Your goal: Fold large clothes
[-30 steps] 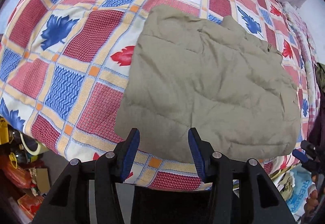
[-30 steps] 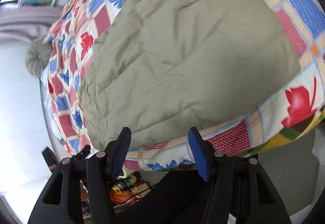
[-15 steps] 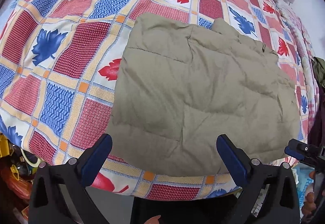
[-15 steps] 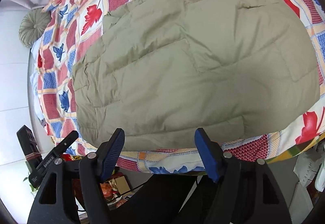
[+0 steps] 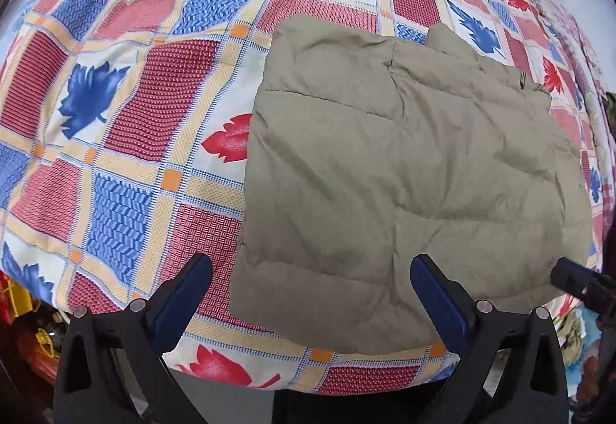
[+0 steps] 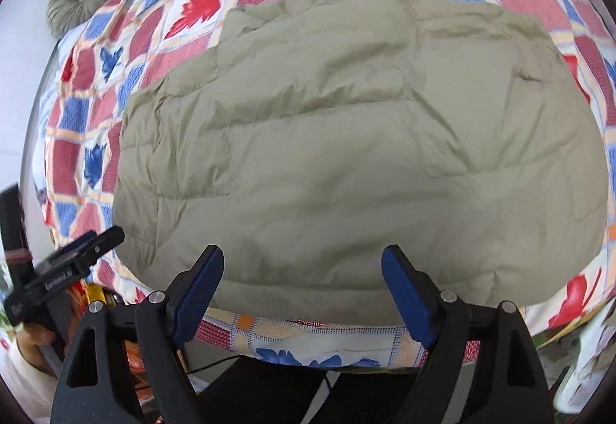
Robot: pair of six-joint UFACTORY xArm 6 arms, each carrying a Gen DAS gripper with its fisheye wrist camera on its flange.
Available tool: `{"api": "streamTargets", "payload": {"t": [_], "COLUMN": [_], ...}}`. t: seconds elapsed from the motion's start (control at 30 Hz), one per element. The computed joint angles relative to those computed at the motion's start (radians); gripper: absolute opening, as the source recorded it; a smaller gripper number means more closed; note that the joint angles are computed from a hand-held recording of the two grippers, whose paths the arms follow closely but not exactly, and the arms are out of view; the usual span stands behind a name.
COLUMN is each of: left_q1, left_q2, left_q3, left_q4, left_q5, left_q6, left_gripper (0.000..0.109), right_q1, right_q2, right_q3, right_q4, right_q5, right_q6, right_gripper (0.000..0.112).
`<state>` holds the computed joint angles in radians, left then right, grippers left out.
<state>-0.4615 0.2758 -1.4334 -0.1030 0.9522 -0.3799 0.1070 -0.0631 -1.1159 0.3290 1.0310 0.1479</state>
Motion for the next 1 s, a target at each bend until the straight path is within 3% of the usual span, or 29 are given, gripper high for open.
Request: {"api": "streamTargets", "payload": {"t": [0.17,0.27,0.5,0.7,0.87,1.0], "left_q1": [0.05,0.086,0.184,0.201,0.184,0.159], "left_q2": [0.008,0.028,0.168,0.357,0.483,0.564], "left_q3": [0.025,0.019,-0.096,-0.268,-0.413,-0.538], "left_q4": [-0.126,-0.23,-0.576,-0.753,-0.821,-0.748], "left_q5": [-0.063,-0.069,0.039,0.169,0.236,0.282], "left_q6": [0.079,0.19,0.516,0.638,0.657,0.638], "left_gripper": [0.103,0.103,0.103,0.103,0.103,0.103], "right_q1": [-0.013,-0.01,-0.007,-0.007,-0.008,-0.009], "right_q2": [0.054,0.066,0.07,0.075,0.086,0.095], "right_q3": [-0.032,-0.034,-0.023,-0.011,-0.008,-0.019], "right_q4": [0.08,0.09,0.101,0.11,0.111,0.118], "right_q5": [0.048,0.05,0.035,0.021,0.014,0.025], "right_q6": [-0.024,-0.036,-0.051,-0.06,-0.073,-0.073], "right_gripper": [0.086,0.086,0.086,0.086,0.086,0.087]}}
